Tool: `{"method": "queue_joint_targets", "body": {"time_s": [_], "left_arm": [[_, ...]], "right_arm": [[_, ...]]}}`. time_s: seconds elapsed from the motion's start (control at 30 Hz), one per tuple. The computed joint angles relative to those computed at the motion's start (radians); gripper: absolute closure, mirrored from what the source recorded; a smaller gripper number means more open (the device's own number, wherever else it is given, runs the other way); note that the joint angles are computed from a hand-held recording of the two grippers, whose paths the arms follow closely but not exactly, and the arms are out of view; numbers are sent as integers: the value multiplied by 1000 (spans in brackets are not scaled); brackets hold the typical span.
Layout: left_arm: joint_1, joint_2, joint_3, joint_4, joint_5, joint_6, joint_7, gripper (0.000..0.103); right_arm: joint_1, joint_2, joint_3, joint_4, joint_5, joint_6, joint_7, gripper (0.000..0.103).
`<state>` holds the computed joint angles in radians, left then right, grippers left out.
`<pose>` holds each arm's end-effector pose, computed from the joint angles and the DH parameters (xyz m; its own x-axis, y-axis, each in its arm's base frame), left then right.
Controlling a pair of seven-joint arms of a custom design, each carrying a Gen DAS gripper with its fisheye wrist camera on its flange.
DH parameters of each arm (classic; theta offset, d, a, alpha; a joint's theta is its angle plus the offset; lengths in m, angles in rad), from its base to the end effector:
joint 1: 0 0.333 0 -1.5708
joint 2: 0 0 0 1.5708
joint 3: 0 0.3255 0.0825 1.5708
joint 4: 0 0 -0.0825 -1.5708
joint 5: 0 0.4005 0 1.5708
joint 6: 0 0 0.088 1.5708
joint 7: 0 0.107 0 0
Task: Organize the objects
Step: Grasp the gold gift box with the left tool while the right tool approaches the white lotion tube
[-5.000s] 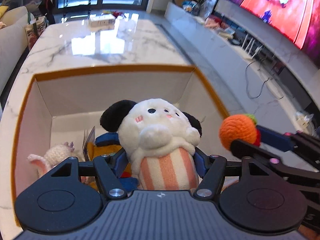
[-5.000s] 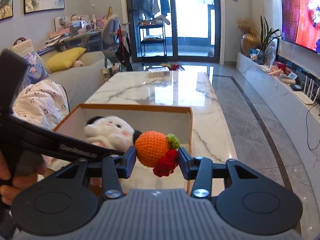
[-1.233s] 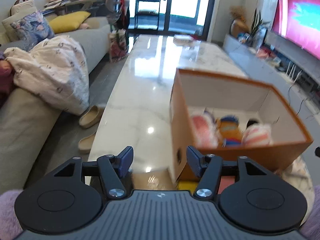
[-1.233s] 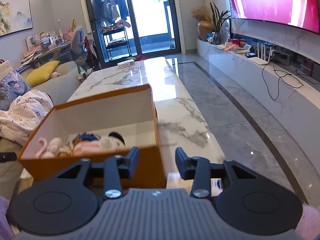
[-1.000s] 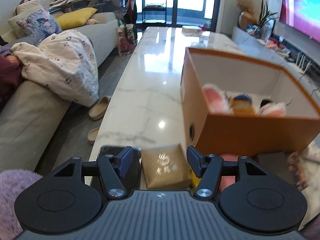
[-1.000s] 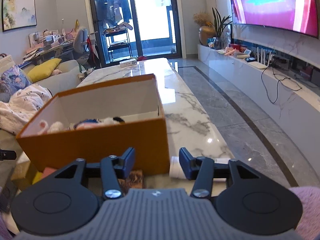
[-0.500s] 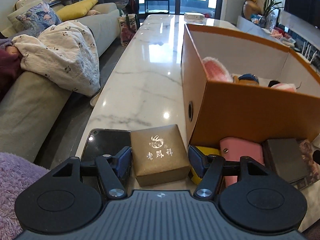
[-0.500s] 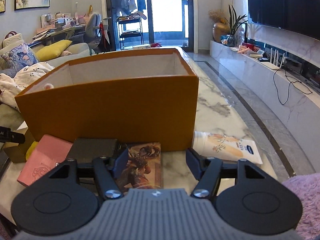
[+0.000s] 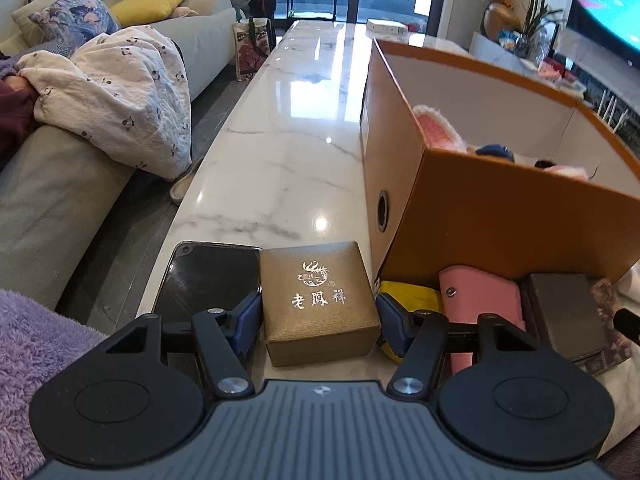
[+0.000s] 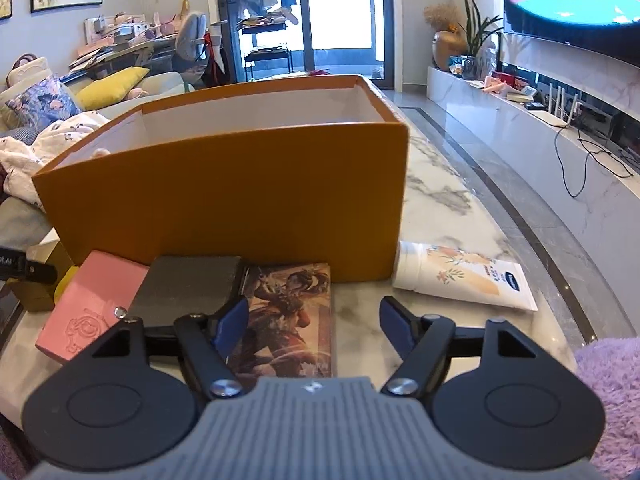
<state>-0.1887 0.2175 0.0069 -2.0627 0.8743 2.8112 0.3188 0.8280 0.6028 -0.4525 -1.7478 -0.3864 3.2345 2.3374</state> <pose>0.6100 -0.1502 0.3738 0.2839 -0.9574 0.0528 -0.7333 -0.2523 -0.6314 0.6382 0.3534 0.3518 0.2439 -0.9667 -0.0774 -0.5899 -0.0845 -0.8030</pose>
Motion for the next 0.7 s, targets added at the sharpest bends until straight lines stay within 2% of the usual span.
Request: {"method": "queue_joint_targets", "body": {"time_s": [0.1,0.17,0.3,0.37,0.43,0.47,0.5,0.53,0.6,0.7], "left_arm": [[-2,-28,4,-17,24,11,-32,33],[5,-49,-3,-24,41,18,-40,33],[30,-85,-29,-35,20,49,-13,33],[36,-99,-41,-32,17,48,3,33],[49,-114,-55,-33,-12,62,42,33],[55,-120,-62,-33,-32,72,67,33],[58,-126,-67,-32,-42,77,84,33],[59,-132,-70,-28,-45,78,94,33],[62,-138,-77,-17,-49,88,116,33],[65,-134,-83,-4,-57,139,134,33]], "right_arm": [[29,-5,-43,13,-3,-56,15,30],[-2,-13,-17,38,-33,-114,2,31],[-155,-33,139,88,-81,-225,-135,32],[-217,-35,197,103,-95,-248,-186,32],[-328,-36,319,129,-53,-296,-302,32],[-355,-36,347,140,-72,-322,-321,32],[-354,-34,342,152,-101,-340,-333,32],[-373,-28,366,173,-111,-371,-378,32],[-440,-13,452,219,-84,-446,-538,32],[-509,17,541,280,-22,-530,-789,32]]}}
